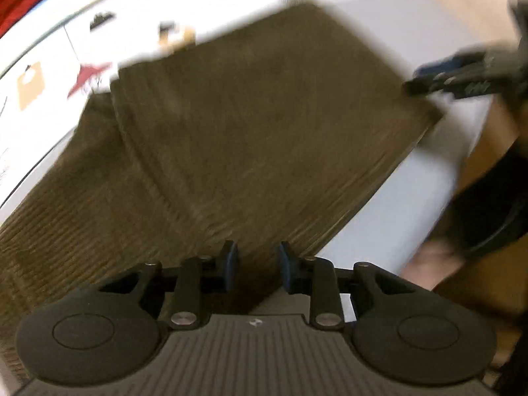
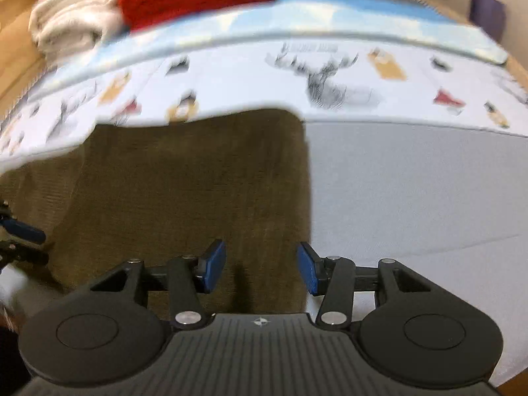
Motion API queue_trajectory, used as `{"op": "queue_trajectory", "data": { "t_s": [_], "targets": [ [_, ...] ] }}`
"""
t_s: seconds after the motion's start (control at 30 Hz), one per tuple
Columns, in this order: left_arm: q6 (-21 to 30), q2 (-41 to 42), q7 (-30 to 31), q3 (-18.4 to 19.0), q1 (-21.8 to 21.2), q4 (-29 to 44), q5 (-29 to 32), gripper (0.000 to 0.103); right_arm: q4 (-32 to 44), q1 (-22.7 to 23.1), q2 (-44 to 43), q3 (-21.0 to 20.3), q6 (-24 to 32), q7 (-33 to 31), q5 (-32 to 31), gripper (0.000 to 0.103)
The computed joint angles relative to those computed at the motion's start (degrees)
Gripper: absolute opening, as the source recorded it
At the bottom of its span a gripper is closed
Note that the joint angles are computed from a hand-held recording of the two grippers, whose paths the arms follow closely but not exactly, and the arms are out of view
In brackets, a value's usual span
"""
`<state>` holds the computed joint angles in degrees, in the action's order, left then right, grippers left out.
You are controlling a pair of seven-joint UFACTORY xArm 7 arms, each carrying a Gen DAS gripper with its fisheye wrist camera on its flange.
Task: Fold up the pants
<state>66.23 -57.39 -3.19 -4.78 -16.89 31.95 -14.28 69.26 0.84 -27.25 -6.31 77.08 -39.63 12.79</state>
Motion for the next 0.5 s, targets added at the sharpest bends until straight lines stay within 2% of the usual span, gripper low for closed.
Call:
{"op": "queue_trajectory", "data": {
  "t_s": [0.03,0.07,0.1,0.17,0.27,0.33,0.5],
  "targets": [
    [0.39,0.45,-0.24,0.03,0.39,0.25,0.35,0.032,0.35,-0.63,1.26,1.50,1.54,0.30,-3.99,0.054],
    [0.46,1.00,-1.32,0.82,0.98,0.80,-0.44,0.031,0.08,-1.22,1.57,2.08,2.66,0.61,-6.41,0.064],
    [0.21,0.72,-2.43,1.32,1.77,0.99,-0.91,0.031,-0.60,-1.86,1.33,2.30,1.62,2.51,-6.75,0.067],
    [-1.22,-1.44,-3.74,2.47,3.08,0.67,-1.58,0.031,0.41,-1.91,1.40,2.22,1.25,4.23,-6.12,0.063],
    [-2.16,-4.59,-5.17,3.50,4.71,-0.28,-1.80,0.031,-2.61,0.05,-2.88,1.25,-4.78,0.36,-3.38,0.063],
    [-1.91,-5.03,-5.64,3.40,5.56,-0.52,-0.86,0.032,-4.37,2.28,-5.35,-0.09,-6.52,-2.69,0.21,0.063],
    [1.04,-6.20,-6.69,3.32,7.54,-1.01,1.95,0.032,-6.37,7.25,-8.68,-1.01,-3.40,-9.41,5.61,0.063]
  ]
}}
